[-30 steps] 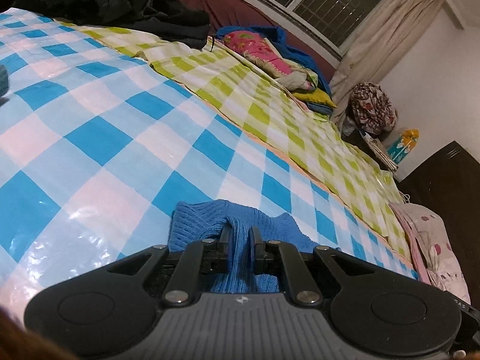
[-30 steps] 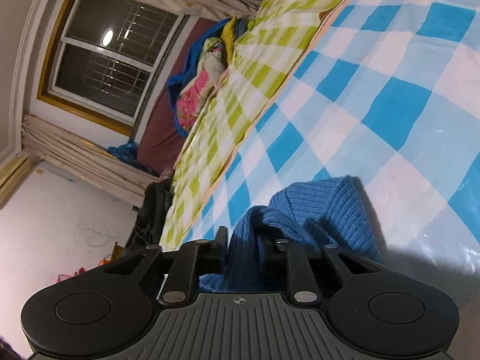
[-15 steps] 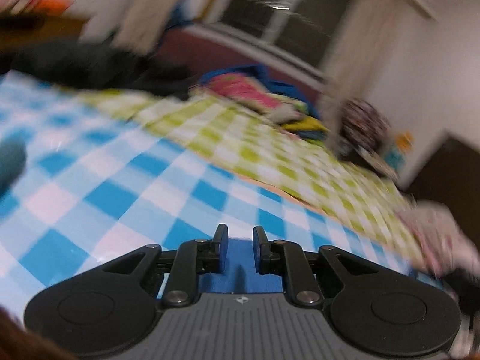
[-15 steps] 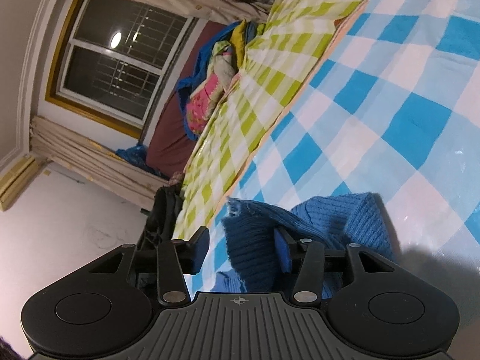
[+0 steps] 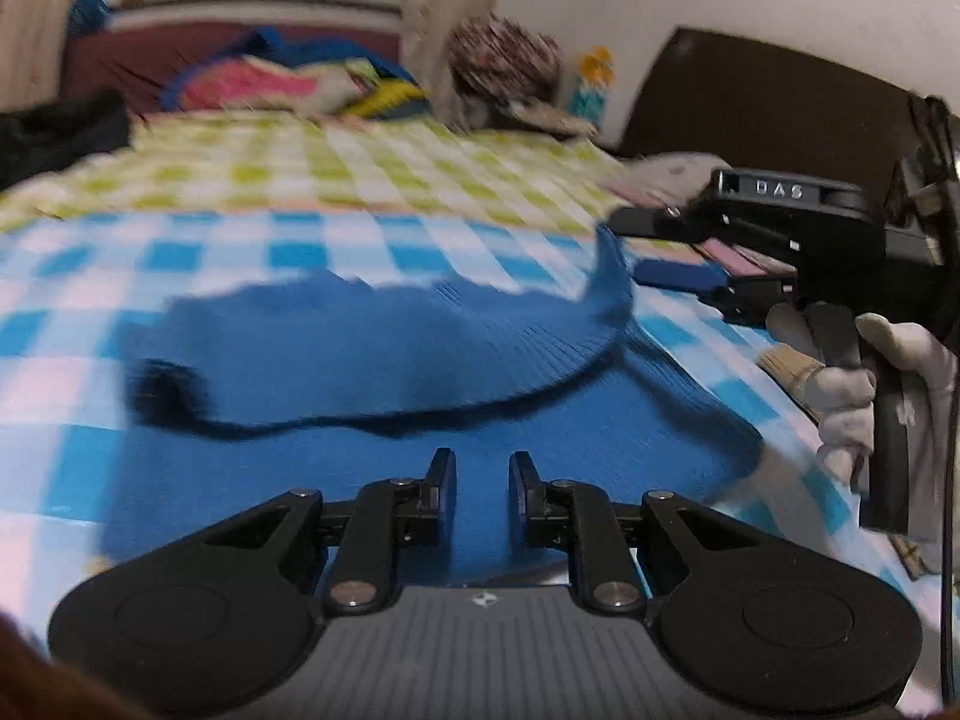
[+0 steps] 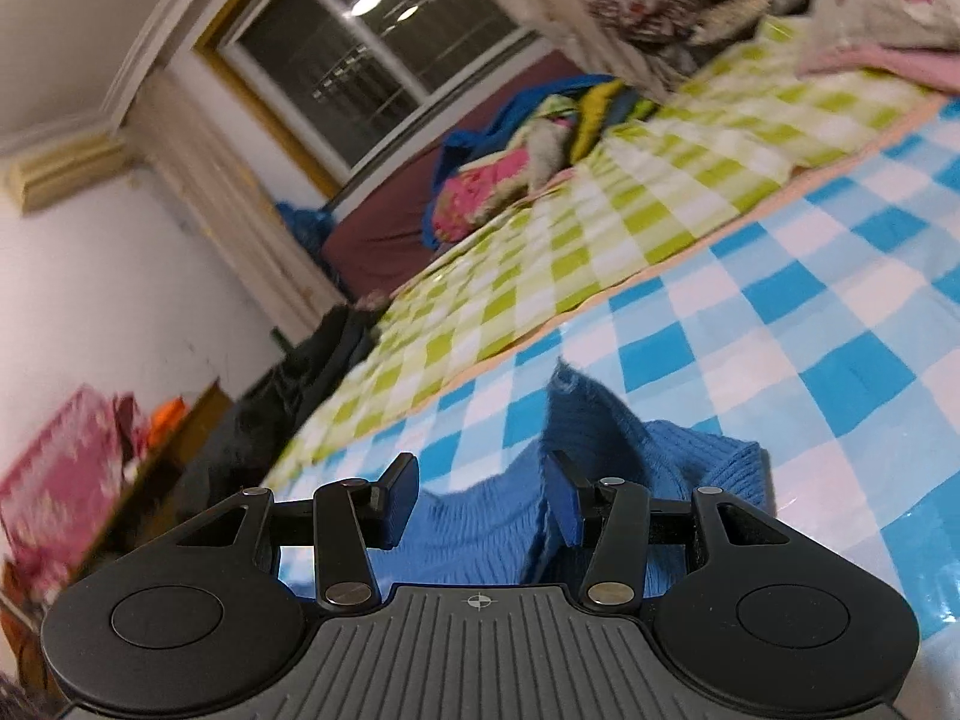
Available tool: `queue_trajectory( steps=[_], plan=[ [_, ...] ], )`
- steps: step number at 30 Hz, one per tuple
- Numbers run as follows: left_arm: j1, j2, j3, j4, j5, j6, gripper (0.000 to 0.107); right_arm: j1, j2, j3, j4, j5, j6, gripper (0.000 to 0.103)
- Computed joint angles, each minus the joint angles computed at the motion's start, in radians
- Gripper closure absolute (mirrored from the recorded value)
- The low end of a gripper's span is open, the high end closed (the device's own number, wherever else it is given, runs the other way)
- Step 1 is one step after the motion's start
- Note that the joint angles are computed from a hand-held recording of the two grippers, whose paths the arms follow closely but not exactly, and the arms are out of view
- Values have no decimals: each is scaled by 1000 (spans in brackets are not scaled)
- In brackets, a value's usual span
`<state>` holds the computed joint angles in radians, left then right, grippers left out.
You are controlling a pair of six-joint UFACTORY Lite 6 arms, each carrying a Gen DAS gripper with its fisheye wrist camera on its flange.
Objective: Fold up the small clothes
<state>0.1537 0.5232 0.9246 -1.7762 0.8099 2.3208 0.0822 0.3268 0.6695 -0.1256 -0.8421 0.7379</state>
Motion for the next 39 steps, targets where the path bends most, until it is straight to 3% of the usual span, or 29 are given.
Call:
queue_trajectory(
  steps=[4,10,12,16,19,24,29,34,37,39],
  plan=[
    [-83,79,130,-15,-89,-53,83,15,17,12,-9,21,-10,56],
    [-89,134,343,9,-113,-280,82,-5,22,-29,-47,-25,12,56],
    [-91,152,393,-52,-149,-294,80,-2,25,-37,-39,-21,-11,56],
    [-114,160,401,-345,-280,-84,78,33,30,-40,84,38,-124,56],
    [-61,165,368,-300,-257,-125,76,41,15,-70,146,37,-183,56],
    [1,149,256,-402,-233,39,75,74,-8,-104,317,50,-359,56],
    [19,160,219,-464,-213,157,65,74,49,-37,409,72,-458,56],
    [-11,213,333,-586,-300,155,59,48,168,152,427,183,-524,56],
    [-21,267,458,-568,-361,47,59,36,224,231,409,232,-512,56],
    [-32,274,480,-643,-371,103,59,31,237,250,401,252,-507,58]
  ],
)
